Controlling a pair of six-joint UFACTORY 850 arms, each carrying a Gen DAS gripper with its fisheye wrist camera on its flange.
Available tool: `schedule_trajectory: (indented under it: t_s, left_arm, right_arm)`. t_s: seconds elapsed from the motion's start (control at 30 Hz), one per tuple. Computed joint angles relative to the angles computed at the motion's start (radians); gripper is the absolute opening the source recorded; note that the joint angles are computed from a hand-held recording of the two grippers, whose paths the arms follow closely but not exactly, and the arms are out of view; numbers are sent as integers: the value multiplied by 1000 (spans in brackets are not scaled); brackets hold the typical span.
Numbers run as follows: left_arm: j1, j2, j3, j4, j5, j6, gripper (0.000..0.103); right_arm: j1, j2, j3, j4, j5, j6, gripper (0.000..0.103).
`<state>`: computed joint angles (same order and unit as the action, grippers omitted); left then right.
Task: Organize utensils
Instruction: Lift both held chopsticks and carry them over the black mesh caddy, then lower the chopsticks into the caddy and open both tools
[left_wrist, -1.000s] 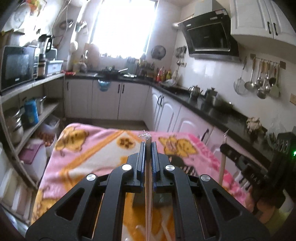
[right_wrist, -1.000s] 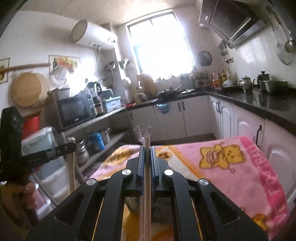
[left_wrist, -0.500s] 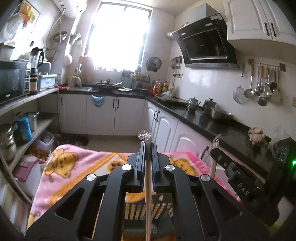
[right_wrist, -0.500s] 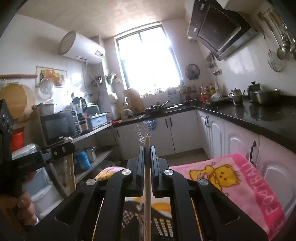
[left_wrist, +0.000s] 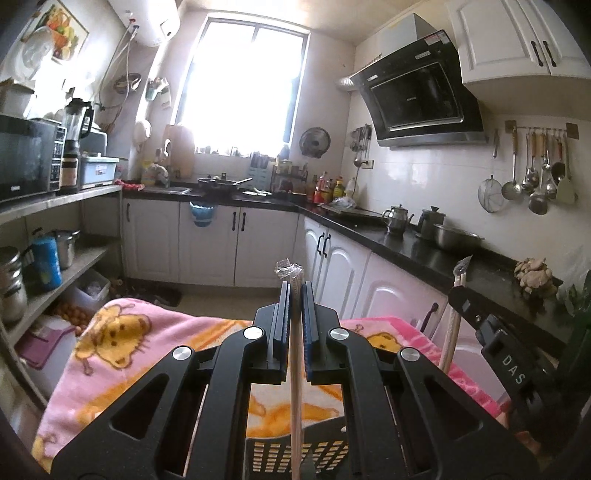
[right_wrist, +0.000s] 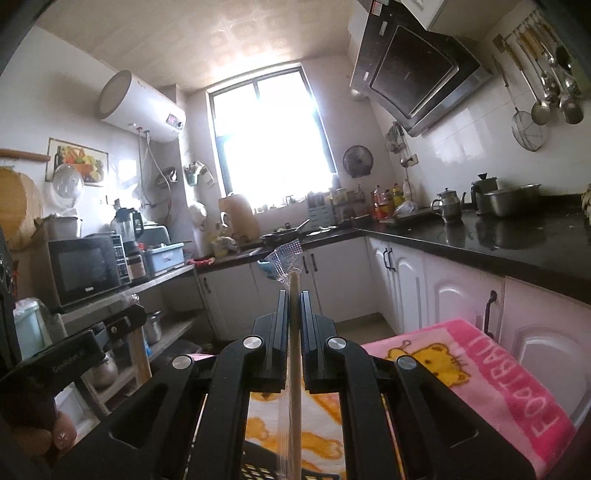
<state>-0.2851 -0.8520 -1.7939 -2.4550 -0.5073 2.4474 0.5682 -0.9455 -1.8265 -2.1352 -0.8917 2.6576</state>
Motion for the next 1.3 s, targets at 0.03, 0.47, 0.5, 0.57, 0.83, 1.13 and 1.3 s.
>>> schedule_trajectory:
  t_s: [0.03,0.47,0.5,0.57,0.83,1.13,1.3]
  left_arm:
    - [2,-8,0,4,-11,-1,1]
    - [14,-57,-11,93,-38,-61,1]
    - [15,-59,-12,100,-37,-67,1]
    - [16,-62,-11,114,-35,-74,1]
    - [27,-58,4,215,10,-154,1]
    - [41,-27,57,251,6,-180,1]
    - [44,-5,85,274,19,-206,3]
  right_arm:
    - [1,-12,-7,7,-7,-7,6]
    - [12,-77,-38,2,-3,33,6]
    - [13,-77,-34,0,-2,46,6]
    - [14,-77,-29,3,0,56,6]
    - [22,-48,31,10,16,87,9]
    - [36,10,127,6,44,124,9]
    - [42,41,173,10,62,157,10]
